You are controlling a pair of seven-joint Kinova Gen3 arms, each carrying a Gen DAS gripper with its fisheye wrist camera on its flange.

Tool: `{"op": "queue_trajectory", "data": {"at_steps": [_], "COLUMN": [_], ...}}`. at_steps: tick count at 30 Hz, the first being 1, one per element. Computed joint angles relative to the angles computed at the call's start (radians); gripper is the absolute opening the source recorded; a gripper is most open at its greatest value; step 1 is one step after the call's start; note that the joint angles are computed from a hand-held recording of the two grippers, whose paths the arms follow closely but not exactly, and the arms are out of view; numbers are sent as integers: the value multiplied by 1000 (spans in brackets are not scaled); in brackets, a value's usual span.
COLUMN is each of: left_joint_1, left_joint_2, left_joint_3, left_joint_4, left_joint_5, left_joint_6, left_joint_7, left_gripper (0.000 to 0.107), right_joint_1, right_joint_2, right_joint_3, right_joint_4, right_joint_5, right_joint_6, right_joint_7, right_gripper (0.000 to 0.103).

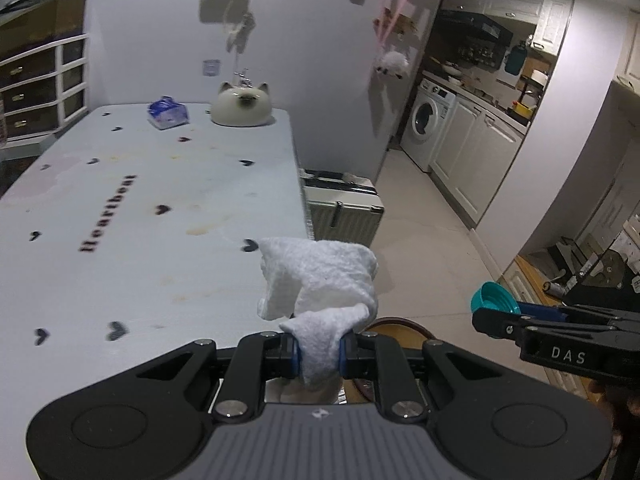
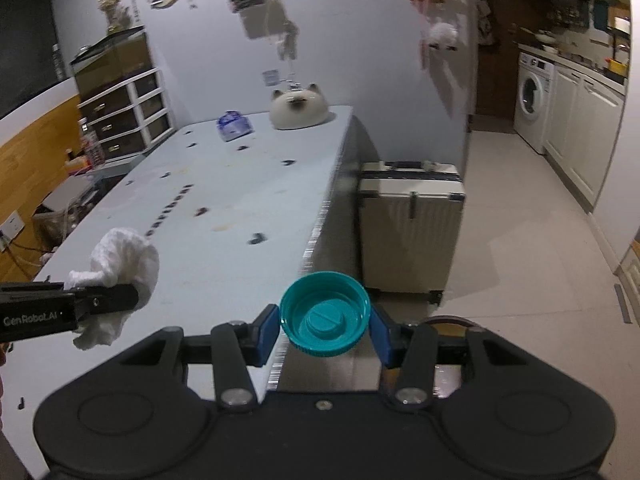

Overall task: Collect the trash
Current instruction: 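Carry the tissue and teal cap with both tools over the wastebasket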

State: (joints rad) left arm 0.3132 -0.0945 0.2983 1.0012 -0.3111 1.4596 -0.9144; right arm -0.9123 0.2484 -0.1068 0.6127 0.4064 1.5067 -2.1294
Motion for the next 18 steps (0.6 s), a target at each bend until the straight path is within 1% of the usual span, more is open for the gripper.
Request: {"op": "queue_trajectory", "data": {"at_steps": [2,4,7,9,13,15,18], "left_joint_1": [25,71,147,188,249,269,277], "left_joint_2": [53,104,195,252,361,416,493], "left_joint_3": [38,49,46,31,-8,-26,-47], "left_joint_4": [-36,-73,-149,-200,-297,-351,-425], "left_joint_5": [-49,-92,-145,-159,-149,-124,-63], "left_joint_6": [10,25,60,76,89,98,117], "left_joint_7": [49,90,143,168,203,215,219], "left_gripper": [18,18,18,18,18,18,18], "right_joint_1": [66,136,254,331,464,522,585], "right_joint_2": [-22,-36,-48,-42,-21,-5,29], "right_joint_3": [2,0,-2,1,11,16,23], "right_joint_4": [38,68,106,114,134,142,143], "right_joint_5": [-45,-91,-180,-243,-353,-403,-456], "right_joint_6": [-24,-45,-79,-86,-100,-102,-87], "right_joint_7": [35,81,160,219,327,373,419], "right_gripper": [49,49,49,49,49,49,49]}}
